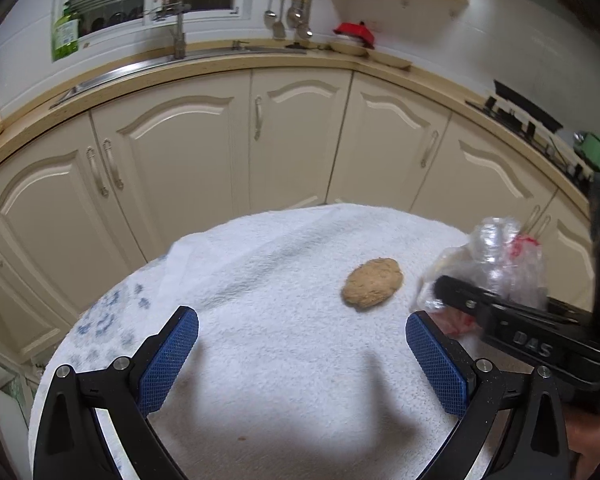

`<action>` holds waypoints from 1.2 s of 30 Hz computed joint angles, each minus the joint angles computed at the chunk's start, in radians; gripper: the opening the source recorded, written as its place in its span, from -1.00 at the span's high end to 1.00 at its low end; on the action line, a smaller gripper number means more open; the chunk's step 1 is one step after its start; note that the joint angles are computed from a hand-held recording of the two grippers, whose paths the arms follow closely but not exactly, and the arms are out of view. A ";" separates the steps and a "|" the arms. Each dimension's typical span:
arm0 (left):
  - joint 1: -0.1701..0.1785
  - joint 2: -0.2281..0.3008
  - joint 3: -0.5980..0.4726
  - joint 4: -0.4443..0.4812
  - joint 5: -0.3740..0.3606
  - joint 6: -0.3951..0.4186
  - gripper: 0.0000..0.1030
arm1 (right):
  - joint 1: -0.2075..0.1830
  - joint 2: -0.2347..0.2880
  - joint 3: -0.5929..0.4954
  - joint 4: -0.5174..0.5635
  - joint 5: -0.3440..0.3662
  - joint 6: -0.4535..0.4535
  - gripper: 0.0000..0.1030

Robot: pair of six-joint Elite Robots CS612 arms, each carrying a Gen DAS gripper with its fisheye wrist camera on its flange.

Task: Collect trash
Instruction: 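Grasp the brown potato with the left gripper while the right gripper grasps the red-printed clear bag, then carry the potato and clear bag over the blue bin and open both grippers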

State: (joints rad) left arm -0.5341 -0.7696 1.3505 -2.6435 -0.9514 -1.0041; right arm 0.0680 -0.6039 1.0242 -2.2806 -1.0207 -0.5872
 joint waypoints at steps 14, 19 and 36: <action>0.050 0.133 -0.213 0.091 -0.117 0.091 -0.66 | -0.047 -0.032 0.046 -0.049 0.006 0.021 0.08; 0.050 0.157 -0.256 0.111 -0.099 0.114 0.28 | -0.054 -0.038 0.054 -0.045 0.023 0.024 0.08; -0.054 0.049 -0.115 0.009 0.008 0.028 0.29 | -0.131 -0.173 0.222 -0.131 0.114 0.025 0.08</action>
